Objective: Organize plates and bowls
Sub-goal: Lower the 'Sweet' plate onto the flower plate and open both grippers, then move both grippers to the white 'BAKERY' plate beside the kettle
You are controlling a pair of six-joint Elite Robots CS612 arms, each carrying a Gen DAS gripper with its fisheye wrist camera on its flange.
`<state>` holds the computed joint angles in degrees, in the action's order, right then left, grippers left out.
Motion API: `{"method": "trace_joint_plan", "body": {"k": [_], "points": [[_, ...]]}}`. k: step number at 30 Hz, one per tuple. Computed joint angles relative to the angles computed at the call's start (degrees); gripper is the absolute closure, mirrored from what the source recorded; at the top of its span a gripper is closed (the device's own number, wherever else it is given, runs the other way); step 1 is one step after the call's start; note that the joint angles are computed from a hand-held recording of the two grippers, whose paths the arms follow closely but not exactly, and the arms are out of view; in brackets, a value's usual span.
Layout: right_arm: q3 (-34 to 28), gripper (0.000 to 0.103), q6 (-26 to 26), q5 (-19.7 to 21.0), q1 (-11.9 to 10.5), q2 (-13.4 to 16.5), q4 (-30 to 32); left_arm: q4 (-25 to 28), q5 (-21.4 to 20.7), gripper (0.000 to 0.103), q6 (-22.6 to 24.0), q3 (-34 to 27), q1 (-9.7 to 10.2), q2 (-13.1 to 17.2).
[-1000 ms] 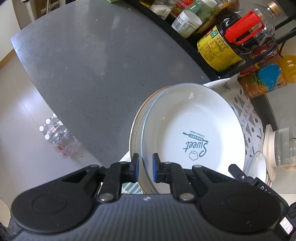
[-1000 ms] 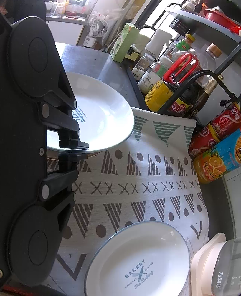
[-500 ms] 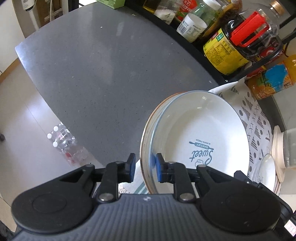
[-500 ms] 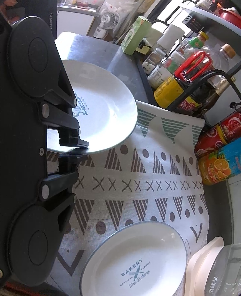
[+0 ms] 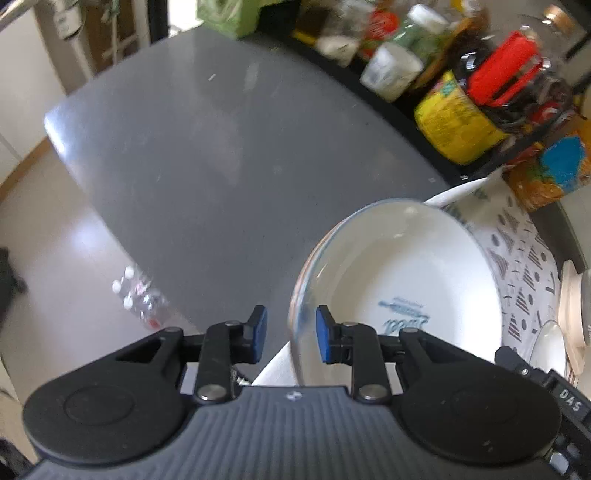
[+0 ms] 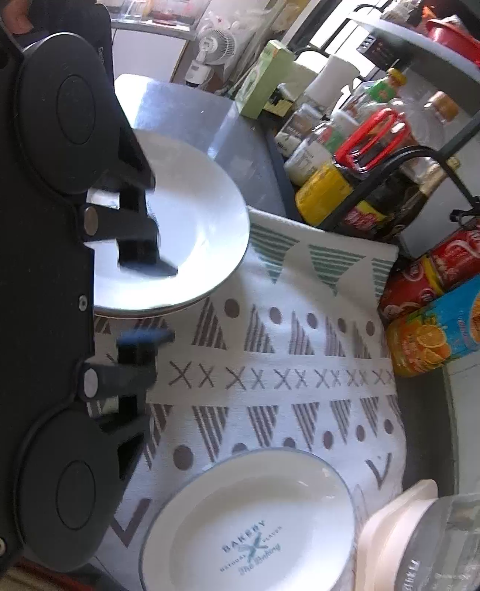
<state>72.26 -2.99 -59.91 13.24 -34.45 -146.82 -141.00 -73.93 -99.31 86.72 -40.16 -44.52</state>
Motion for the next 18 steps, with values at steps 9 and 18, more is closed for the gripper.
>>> {"method": "trace_joint_plan", "body": {"k": [9,18], "points": [[0.08,0.034,4.29,-0.40,-1.45,-0.56,-3.94,1.70,3.85,0.051,4.47,-4.78,0.21,1.17],[-0.28,0.023,10.25,-2.18,-3.04,-0.79,-8.27,-0.93,1.52,0.046,11.26,-11.43,0.58,5.12]]}}
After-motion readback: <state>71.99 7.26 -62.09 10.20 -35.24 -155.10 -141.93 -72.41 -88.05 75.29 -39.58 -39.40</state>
